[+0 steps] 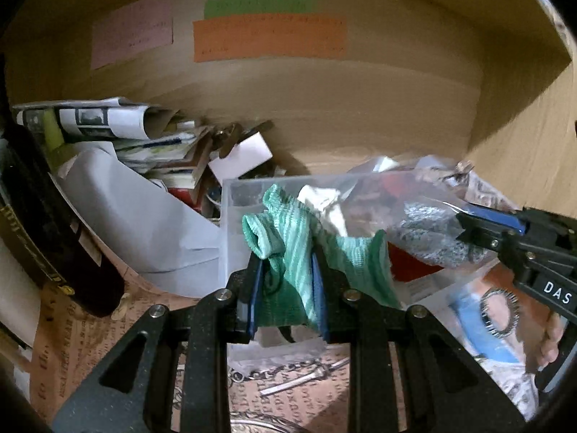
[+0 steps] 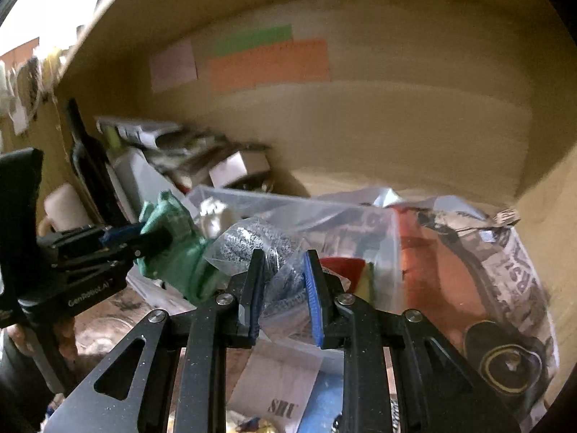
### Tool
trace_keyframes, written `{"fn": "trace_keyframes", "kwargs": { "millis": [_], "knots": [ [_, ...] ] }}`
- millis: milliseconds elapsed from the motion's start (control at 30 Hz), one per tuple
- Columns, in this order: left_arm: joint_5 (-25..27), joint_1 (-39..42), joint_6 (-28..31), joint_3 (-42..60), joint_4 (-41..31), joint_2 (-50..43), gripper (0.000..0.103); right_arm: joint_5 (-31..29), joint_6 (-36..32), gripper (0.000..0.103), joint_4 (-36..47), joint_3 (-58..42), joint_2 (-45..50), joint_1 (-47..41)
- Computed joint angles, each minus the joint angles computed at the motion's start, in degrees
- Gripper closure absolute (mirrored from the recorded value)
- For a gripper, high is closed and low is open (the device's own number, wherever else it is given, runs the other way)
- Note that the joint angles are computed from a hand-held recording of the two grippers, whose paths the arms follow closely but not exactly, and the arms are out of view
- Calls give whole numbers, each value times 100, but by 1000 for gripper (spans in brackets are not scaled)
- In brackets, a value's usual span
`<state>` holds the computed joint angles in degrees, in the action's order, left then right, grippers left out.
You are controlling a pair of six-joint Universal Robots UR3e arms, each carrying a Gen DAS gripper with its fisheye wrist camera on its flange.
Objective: Organize soft objects
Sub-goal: 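Place the green glove into the box with the left tool while the right tool drops the foil item in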
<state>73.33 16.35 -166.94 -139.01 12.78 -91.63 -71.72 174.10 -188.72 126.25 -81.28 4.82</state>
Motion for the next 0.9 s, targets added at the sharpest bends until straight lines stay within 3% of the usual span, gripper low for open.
{"fn": "trace_keyframes", "kwargs": {
  "millis": [233, 400, 467, 533, 667, 733, 867, 900],
  "knots": [
    [120, -67, 104, 153, -43, -280, 76, -336, -156, 83, 311, -437, 526, 241],
    [-20, 20, 200, 25, -167, -23, 55, -450, -208, 78, 435, -467, 493, 291],
    [-79, 89, 200, -100, -138, 135, 50, -518, -177, 69, 490, -484, 451, 322],
    [-259, 231, 240, -257, -257, 443, 48, -609, -125, 49, 389, -438, 397, 344],
    [-606, 515, 340, -597, -581, 1273, 33, -567, -82, 43, 156, -102, -63, 254],
    [-885, 700, 425, -772, -861, 1805, 26, -537, -59, 35, 61, 82, -327, 196],
    [-1330, 930, 593, -985, -1622, 2798, 2, -450, -59, 29, -70, 620, -1032, -43],
    [-1420, 948, 594, -1040, -1778, 3005, 0, -387, -66, 26, -65, 801, -1254, -145]
  ]
}}
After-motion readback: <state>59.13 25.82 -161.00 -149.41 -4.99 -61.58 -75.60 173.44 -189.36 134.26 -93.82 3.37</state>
